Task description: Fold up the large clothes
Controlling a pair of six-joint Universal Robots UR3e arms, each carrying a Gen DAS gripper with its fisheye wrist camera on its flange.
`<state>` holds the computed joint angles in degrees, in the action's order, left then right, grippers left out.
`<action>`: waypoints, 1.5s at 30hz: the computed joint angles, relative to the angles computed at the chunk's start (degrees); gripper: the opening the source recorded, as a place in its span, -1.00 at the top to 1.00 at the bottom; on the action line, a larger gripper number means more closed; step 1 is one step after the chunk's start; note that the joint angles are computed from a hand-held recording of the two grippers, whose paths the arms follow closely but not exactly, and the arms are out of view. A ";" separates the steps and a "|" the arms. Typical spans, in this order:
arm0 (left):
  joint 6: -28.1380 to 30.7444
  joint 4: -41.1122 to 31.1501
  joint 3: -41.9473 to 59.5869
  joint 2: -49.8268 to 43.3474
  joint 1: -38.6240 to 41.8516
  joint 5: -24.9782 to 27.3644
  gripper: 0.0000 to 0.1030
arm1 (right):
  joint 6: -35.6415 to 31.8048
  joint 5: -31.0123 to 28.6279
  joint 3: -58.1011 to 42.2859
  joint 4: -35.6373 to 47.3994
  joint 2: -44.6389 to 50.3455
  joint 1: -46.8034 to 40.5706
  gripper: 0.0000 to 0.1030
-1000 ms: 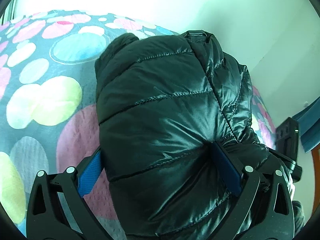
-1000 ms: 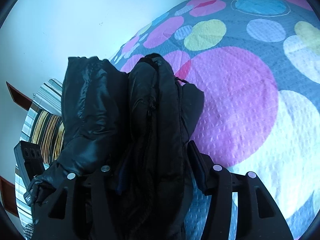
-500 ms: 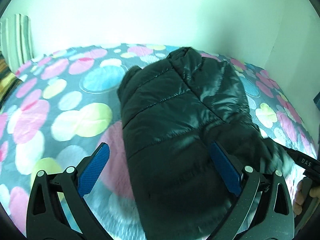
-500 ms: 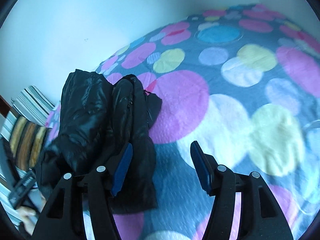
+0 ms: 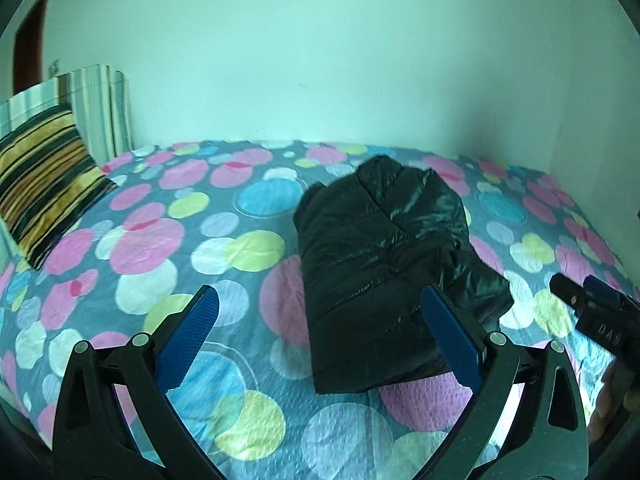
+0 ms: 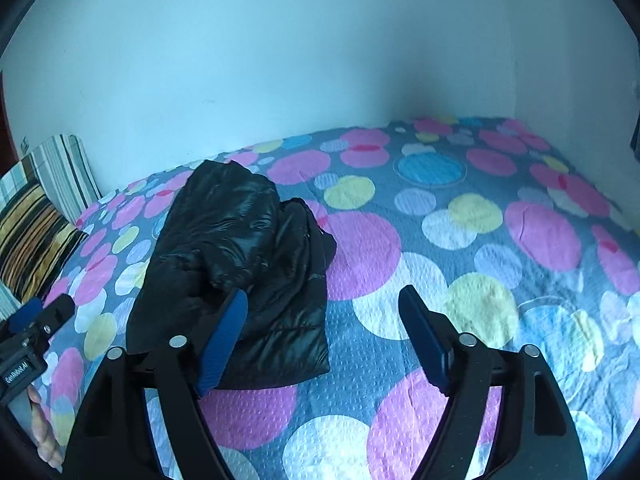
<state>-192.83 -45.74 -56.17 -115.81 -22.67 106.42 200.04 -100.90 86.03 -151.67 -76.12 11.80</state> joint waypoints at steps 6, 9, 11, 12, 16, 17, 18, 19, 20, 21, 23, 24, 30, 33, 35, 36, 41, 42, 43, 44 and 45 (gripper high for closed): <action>-0.51 -0.54 -1.03 1.61 -3.30 6.50 -0.96 | -1.60 -3.41 0.44 -0.71 -1.71 3.11 -0.54; -0.55 0.04 -2.53 2.44 -4.32 8.36 -0.96 | -1.81 -4.08 1.13 -1.65 -2.34 3.78 -0.54; -1.43 0.49 -4.05 3.26 -4.68 8.76 -0.96 | -1.87 -4.07 1.59 -2.16 -2.80 4.08 -0.55; -1.68 0.52 -4.49 3.49 -4.79 8.79 -0.96 | -1.80 -4.13 1.87 -2.35 -3.03 4.26 -0.55; -2.50 0.19 -5.68 4.26 -5.42 9.18 -0.96 | -1.79 -4.47 2.01 -2.33 -3.03 4.86 -0.55; -2.61 0.34 -5.96 4.41 -5.60 9.42 -0.96 | -1.83 -4.40 2.13 -2.24 -3.11 4.92 -0.55; -2.80 0.51 -6.32 4.59 -5.89 9.70 -0.96 | -1.82 -4.41 2.20 -2.21 -3.17 5.02 -0.55; -2.92 0.45 -6.43 4.71 -5.99 9.74 -0.96 | -1.85 -4.35 2.39 -2.35 -3.28 5.06 -0.55; -3.15 0.36 -6.53 4.85 -6.08 9.74 -0.96 | -1.84 -4.49 2.50 -2.46 -3.33 5.21 -0.55; -3.29 0.29 -6.51 4.91 -6.08 9.65 -0.96 | -1.90 -4.70 2.53 -2.47 -3.37 5.38 -0.55; -3.54 0.70 -7.02 5.23 -6.12 9.69 -0.96 | -1.97 -4.70 2.63 -2.53 -3.40 5.43 -0.55; -3.68 0.69 -7.10 5.34 -6.20 9.81 -0.96 | -1.91 -4.77 2.59 -2.48 -3.41 5.53 -0.55; -4.34 1.14 -8.47 6.27 -6.21 9.70 -0.96 | -1.82 -5.05 2.47 -2.35 -3.30 5.86 -0.55; -4.39 1.11 -8.47 6.24 -6.41 9.91 -0.96 | -1.77 -5.18 2.49 -2.31 -3.35 6.11 -0.56; -4.35 1.06 -8.69 6.45 -6.41 9.87 -0.96 | -1.85 -5.36 2.51 -2.45 -3.36 6.41 -0.56; -4.44 0.99 -8.76 6.54 -6.43 9.80 -0.96 | -1.94 -5.40 2.54 -2.52 -3.41 6.49 -0.56; -4.85 1.24 -9.30 7.03 -6.52 9.76 -0.96 | -1.97 -5.56 2.69 -2.62 -3.55 6.83 -0.56; -4.76 1.15 -9.42 7.14 -6.49 9.70 -0.96 | -1.94 -5.46 2.76 -2.53 -3.69 6.82 -0.56; -4.92 1.07 -9.48 7.21 -6.64 9.89 -0.96 | -1.89 -5.41 2.76 -2.43 -3.75 6.86 -0.56; -4.97 0.98 -9.55 7.34 -6.70 9.89 -0.96 | -1.97 -5.25 2.77 -2.35 -3.83 6.74 -0.56; -4.81 1.07 -9.49 7.27 -6.61 9.67 -0.96 | -2.02 -5.17 2.78 -2.32 -3.88 6.76 -0.56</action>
<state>-197.65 -44.67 -65.66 -108.54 -29.28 116.09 198.03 -106.07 88.81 -153.99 -80.00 18.56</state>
